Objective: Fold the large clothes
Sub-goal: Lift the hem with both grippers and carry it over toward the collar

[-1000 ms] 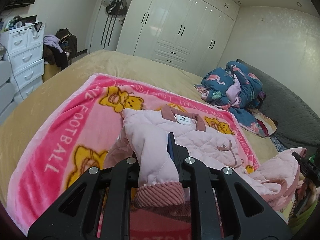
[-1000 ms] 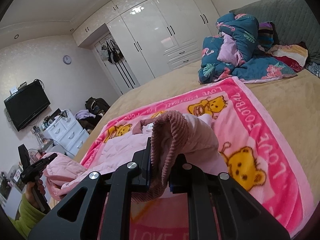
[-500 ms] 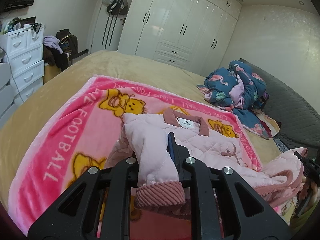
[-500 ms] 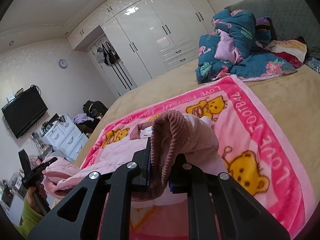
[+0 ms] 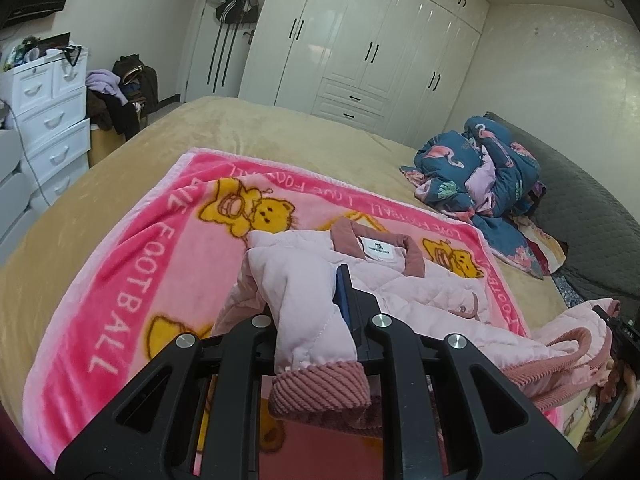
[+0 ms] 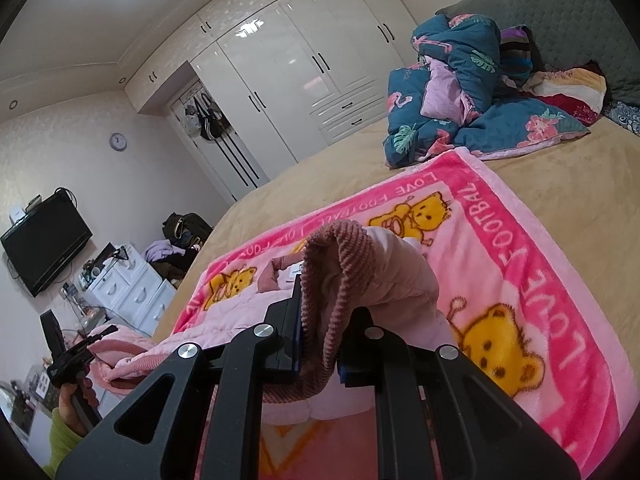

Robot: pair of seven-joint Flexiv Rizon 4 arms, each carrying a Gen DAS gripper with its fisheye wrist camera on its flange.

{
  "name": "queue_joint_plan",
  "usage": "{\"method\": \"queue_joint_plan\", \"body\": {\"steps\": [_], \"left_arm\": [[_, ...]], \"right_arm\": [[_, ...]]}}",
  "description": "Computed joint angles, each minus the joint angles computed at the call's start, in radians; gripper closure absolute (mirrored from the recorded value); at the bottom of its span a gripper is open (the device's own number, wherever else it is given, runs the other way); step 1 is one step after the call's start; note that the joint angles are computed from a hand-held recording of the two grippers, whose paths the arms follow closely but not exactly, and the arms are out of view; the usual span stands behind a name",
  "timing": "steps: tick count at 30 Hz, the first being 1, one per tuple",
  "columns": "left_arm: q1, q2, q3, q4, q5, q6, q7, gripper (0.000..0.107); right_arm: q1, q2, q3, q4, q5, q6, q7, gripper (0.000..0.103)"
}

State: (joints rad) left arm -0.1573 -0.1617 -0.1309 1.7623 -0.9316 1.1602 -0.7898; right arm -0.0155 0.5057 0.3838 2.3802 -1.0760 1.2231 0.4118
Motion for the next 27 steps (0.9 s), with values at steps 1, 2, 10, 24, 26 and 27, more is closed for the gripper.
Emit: {"method": "queue_joint_plan", "body": {"steps": [1, 2, 10, 24, 26, 27], "left_arm": [[-0.001, -0.001, 0.0, 0.0, 0.0, 0.004, 0.002, 0.098], [-0.002, -0.007, 0.0, -0.006, 0.008, 0.008, -0.004, 0.097], [0.003, -0.063, -0.008, -0.073, 0.112, 0.026, -0.085, 0.096], [0.015, -0.185, -0.016, -0.22, 0.344, 0.014, -0.249, 0.096], [0.016, -0.201, -0.015, -0.24, 0.375, 0.009, -0.269, 0.096], [0.016, -0.21, -0.015, -0.25, 0.389, 0.007, -0.279, 0.096]], "right_arm": [[0.0, -0.003, -0.002, -0.003, 0.002, -0.003, -0.004, 0.091], [0.0, -0.005, -0.003, -0.005, 0.006, -0.008, -0.008, 0.091], [0.008, -0.042, -0.02, -0.03, 0.015, -0.045, -0.045, 0.091], [0.025, -0.173, -0.096, -0.09, -0.01, -0.051, -0.081, 0.091], [0.023, -0.195, -0.109, -0.099, -0.026, -0.044, -0.076, 0.091], [0.023, -0.205, -0.115, -0.102, -0.035, -0.041, -0.073, 0.091]]}}
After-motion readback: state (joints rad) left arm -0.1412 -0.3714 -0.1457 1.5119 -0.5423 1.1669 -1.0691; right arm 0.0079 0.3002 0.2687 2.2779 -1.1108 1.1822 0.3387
